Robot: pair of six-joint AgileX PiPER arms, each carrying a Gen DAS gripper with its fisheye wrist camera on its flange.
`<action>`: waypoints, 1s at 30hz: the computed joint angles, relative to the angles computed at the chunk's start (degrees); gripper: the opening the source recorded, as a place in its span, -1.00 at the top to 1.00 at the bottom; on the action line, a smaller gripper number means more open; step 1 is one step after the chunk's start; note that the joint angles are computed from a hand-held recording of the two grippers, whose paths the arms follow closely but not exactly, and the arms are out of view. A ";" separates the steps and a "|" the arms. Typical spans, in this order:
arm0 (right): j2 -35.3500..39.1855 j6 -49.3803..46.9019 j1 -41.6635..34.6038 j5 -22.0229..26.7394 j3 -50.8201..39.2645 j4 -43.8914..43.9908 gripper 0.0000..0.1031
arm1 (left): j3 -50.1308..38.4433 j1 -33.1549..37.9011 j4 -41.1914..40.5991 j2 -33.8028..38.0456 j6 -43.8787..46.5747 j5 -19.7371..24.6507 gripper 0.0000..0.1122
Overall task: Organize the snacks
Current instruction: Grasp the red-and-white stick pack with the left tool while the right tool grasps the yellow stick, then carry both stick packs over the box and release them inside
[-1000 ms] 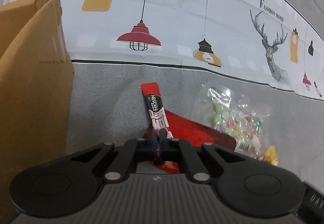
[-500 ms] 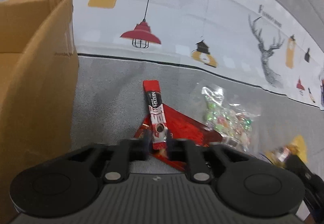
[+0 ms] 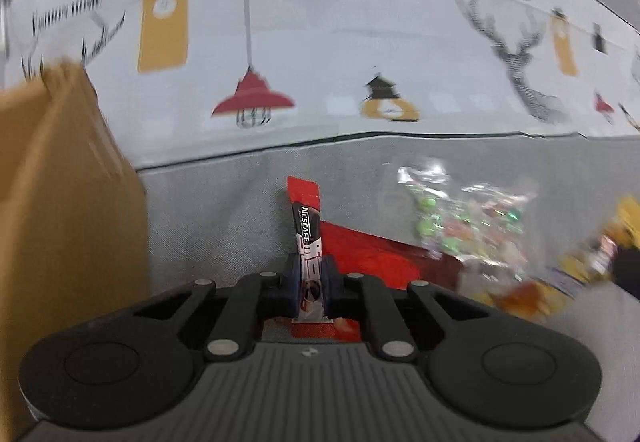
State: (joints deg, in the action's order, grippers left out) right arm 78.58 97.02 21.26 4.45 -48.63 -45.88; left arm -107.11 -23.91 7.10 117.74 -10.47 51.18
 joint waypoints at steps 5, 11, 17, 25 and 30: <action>0.16 -4.46 2.79 2.48 -2.58 2.05 0.86 | 6.69 -1.74 2.33 -9.03 -0.70 -0.54 0.80; -2.95 -8.72 10.22 11.16 -7.31 0.65 0.87 | 14.85 -3.08 7.56 -21.32 -0.54 -1.98 0.80; -3.68 2.79 25.09 25.71 -14.69 -11.27 0.87 | 21.25 0.31 5.65 -34.33 3.17 -2.06 0.80; 4.29 0.56 41.20 40.46 -34.82 -16.50 0.87 | 21.27 16.36 -9.23 -47.99 19.30 -0.07 0.80; 12.33 -4.79 48.26 46.19 -50.18 -18.15 0.87 | 15.78 35.70 -30.05 -50.36 34.14 7.16 0.80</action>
